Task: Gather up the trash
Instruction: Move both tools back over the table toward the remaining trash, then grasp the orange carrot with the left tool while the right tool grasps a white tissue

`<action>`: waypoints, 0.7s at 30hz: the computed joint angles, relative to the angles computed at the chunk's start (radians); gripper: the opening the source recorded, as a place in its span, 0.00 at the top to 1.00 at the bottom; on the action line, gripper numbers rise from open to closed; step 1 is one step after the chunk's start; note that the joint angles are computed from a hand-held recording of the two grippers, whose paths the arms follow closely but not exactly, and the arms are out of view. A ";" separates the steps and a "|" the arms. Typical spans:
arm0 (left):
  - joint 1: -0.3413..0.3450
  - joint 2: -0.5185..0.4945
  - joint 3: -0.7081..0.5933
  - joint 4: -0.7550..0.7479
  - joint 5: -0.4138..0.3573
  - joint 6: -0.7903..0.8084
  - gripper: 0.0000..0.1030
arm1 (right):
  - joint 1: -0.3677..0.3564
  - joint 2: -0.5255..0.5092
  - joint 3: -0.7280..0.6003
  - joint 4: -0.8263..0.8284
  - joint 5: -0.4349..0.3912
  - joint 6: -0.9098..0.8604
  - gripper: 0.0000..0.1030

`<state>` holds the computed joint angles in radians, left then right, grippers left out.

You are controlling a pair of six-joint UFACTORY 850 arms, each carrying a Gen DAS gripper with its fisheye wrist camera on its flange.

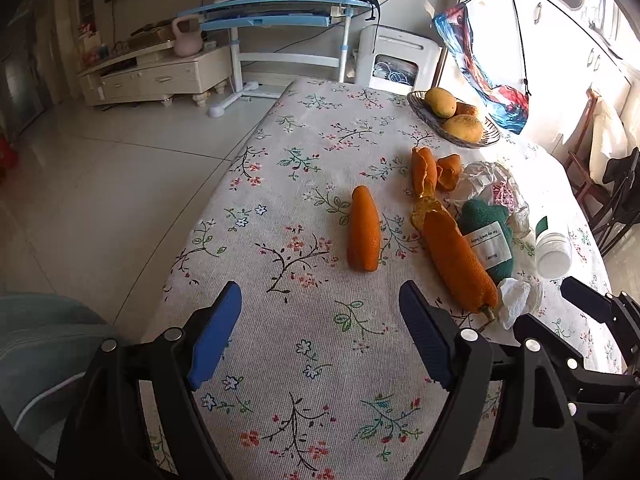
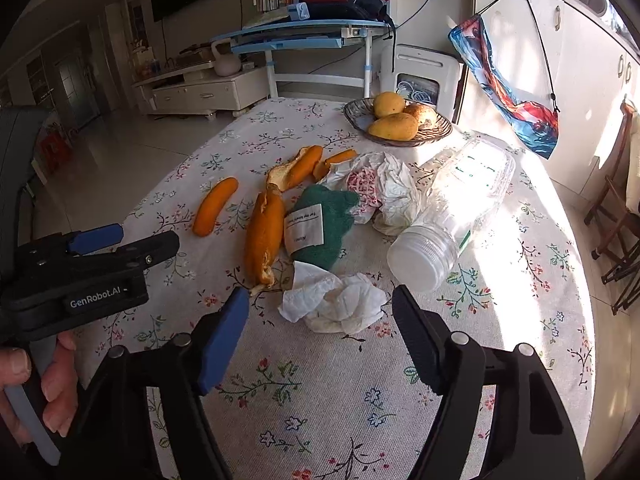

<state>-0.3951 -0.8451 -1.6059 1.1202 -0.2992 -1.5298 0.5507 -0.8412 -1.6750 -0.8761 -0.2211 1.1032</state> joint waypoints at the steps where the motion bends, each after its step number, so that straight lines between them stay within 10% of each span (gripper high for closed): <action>1: -0.001 -0.004 -0.007 0.006 -0.004 -0.001 0.24 | -0.002 -0.003 -0.003 0.033 0.000 -0.035 0.34; 21: 0.010 -0.113 -0.163 -0.157 -0.039 0.196 0.22 | -0.025 -0.016 0.006 0.186 0.052 -0.167 0.62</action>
